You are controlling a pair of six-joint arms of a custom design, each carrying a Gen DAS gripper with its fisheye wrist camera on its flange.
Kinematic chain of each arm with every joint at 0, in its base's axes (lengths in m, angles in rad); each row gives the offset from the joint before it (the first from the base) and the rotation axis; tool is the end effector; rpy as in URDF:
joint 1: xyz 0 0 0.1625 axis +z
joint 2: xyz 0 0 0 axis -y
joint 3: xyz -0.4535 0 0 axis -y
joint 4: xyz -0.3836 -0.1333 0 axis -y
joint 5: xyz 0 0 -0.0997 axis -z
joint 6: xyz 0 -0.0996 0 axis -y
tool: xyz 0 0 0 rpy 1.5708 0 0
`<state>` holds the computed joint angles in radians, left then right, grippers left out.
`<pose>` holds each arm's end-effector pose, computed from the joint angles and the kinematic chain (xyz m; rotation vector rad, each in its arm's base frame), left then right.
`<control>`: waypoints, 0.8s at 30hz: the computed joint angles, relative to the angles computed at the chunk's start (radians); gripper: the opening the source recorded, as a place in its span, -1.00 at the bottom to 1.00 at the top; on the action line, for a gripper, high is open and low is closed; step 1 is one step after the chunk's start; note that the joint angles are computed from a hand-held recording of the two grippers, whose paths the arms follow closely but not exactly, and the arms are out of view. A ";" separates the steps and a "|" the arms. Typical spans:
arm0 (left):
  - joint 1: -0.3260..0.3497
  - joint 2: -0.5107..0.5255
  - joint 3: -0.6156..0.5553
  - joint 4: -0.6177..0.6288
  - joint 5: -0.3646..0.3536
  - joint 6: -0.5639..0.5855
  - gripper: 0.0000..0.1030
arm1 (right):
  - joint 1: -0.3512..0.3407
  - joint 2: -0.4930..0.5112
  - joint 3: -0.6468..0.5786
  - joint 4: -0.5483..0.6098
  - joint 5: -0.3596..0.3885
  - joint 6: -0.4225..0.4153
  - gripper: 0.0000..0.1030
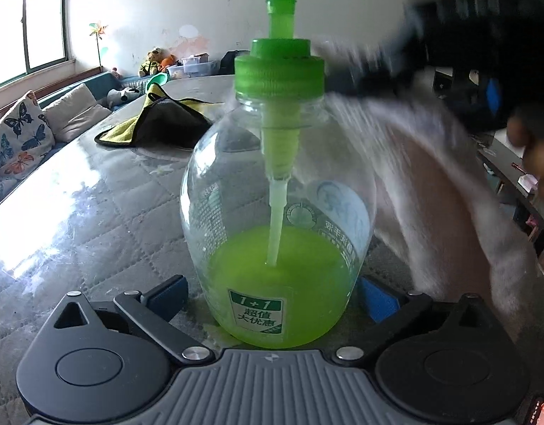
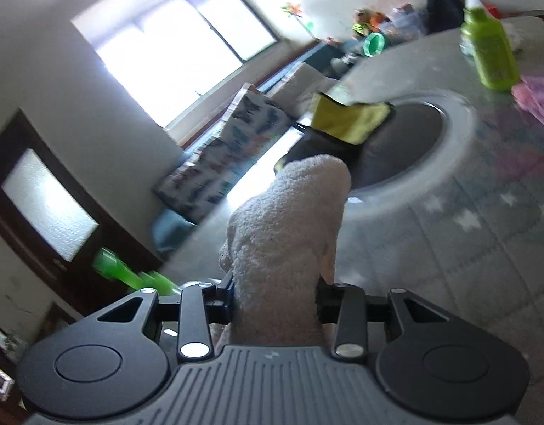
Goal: Clean container
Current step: 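Raise the bottle with the left gripper while the right gripper wipes its body, then rub the towel over the bottle's shoulder and side with the right gripper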
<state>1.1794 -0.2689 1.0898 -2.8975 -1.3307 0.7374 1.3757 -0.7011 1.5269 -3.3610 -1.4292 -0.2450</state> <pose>-0.1726 -0.8297 -0.0340 1.3990 2.3701 -0.6432 0.0002 -0.7589 0.1988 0.1681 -2.7048 1.4252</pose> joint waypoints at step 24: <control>-0.010 -0.019 0.049 -0.028 0.010 -0.011 1.00 | -0.026 0.087 -0.114 0.099 -0.070 0.031 -0.25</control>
<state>1.1697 -0.2875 1.1390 -2.9256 -1.3210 0.7268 1.3495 -0.6137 1.4126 -3.2624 -1.4996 -0.2139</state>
